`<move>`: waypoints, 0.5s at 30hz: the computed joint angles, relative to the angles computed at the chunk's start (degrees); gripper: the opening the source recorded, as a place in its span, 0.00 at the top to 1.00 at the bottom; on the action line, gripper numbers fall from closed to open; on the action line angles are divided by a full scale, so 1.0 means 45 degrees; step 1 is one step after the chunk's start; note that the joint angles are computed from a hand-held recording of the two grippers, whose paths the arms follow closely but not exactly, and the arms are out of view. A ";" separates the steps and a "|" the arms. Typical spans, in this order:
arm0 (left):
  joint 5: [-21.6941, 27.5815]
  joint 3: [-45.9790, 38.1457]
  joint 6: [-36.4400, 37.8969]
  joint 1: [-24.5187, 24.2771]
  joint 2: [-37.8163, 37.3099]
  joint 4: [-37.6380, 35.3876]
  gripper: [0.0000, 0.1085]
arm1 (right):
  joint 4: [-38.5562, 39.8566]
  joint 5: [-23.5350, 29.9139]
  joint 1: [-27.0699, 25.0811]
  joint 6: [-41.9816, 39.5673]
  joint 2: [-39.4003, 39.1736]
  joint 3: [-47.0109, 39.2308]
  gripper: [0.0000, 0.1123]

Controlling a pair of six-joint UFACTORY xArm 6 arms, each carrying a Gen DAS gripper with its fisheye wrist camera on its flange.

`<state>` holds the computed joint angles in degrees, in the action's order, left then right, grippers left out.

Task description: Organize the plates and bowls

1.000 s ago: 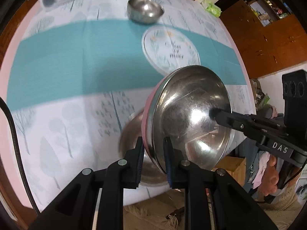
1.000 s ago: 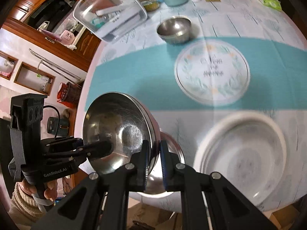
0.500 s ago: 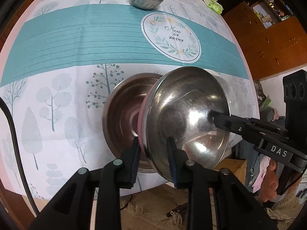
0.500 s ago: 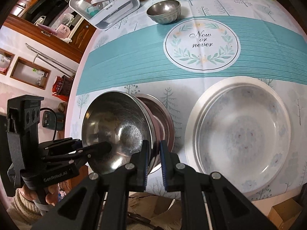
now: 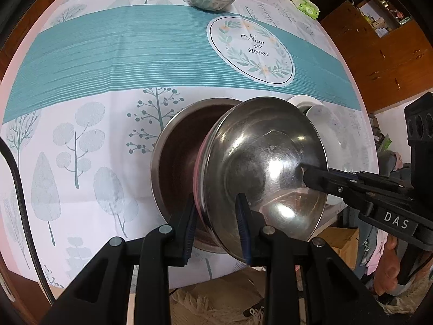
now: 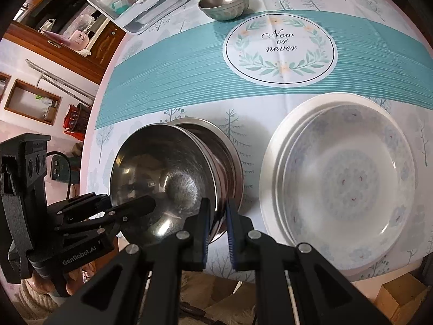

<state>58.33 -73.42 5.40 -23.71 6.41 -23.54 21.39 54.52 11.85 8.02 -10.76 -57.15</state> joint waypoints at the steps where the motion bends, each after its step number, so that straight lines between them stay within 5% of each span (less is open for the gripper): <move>1: -0.0030 -0.0014 0.0006 -0.0022 0.0019 0.0044 0.77 | -0.0014 -0.0024 -0.0003 0.0041 0.0038 -0.0012 0.90; 10: 0.0259 -0.0449 -0.0085 -0.0087 0.0435 0.0398 0.76 | -0.0297 -0.0073 -0.0030 0.0351 0.0276 -0.0053 0.90; 15: 0.0096 -0.0499 -0.0280 -0.0075 0.0490 0.0764 0.63 | -0.0100 -0.0095 -0.0061 0.0238 0.0405 -0.0125 0.87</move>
